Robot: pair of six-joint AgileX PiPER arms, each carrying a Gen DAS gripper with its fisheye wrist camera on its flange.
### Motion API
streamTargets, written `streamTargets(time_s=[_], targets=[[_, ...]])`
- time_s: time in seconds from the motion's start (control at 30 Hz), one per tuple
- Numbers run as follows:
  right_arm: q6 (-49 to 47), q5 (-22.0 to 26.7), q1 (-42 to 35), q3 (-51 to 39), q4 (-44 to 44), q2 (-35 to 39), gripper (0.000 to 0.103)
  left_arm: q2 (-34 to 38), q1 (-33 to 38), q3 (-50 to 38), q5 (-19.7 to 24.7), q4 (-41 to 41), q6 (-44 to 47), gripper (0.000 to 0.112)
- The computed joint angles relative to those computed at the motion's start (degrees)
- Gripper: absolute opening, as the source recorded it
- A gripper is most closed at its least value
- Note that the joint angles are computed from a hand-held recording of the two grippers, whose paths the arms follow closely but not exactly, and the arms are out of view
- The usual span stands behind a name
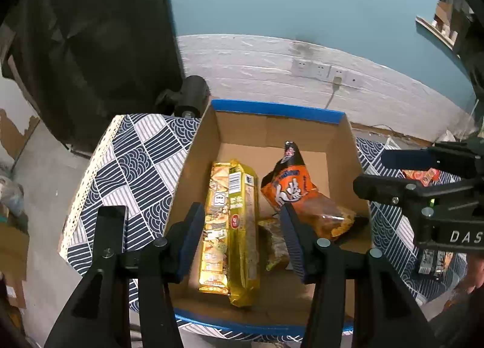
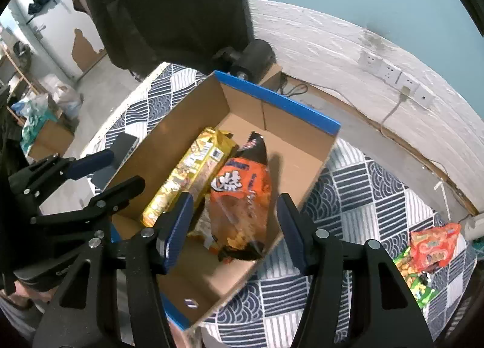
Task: Organize snacks
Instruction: 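Open both tools to release the snacks into the box, then move both tools back toward the remaining snack pile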
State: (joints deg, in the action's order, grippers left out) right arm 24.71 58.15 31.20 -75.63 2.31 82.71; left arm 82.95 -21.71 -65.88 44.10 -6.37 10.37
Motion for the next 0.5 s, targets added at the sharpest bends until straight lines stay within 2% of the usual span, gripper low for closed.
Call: streamTargets(time_s=[0.27, 0.37, 0.5], targets=[[0.4, 1.5, -1.5, 5.0, -1.5, -5.1, 0.062, -1.3, -3.3, 0.3, 0.5, 2.0, -1.7, 0.054], [0.2, 2.4, -2.8, 6.7, -1.6, -7.3, 0.062, -1.5, -5.1, 0.1, 0.9, 2.3, -2.7, 0.058], [-0.3, 3.4, -5.3, 9.8, -1.2, -11.2, 0.068, -1.4, -8.5, 0.0, 1.2, 3.6, -4.5, 0.059]])
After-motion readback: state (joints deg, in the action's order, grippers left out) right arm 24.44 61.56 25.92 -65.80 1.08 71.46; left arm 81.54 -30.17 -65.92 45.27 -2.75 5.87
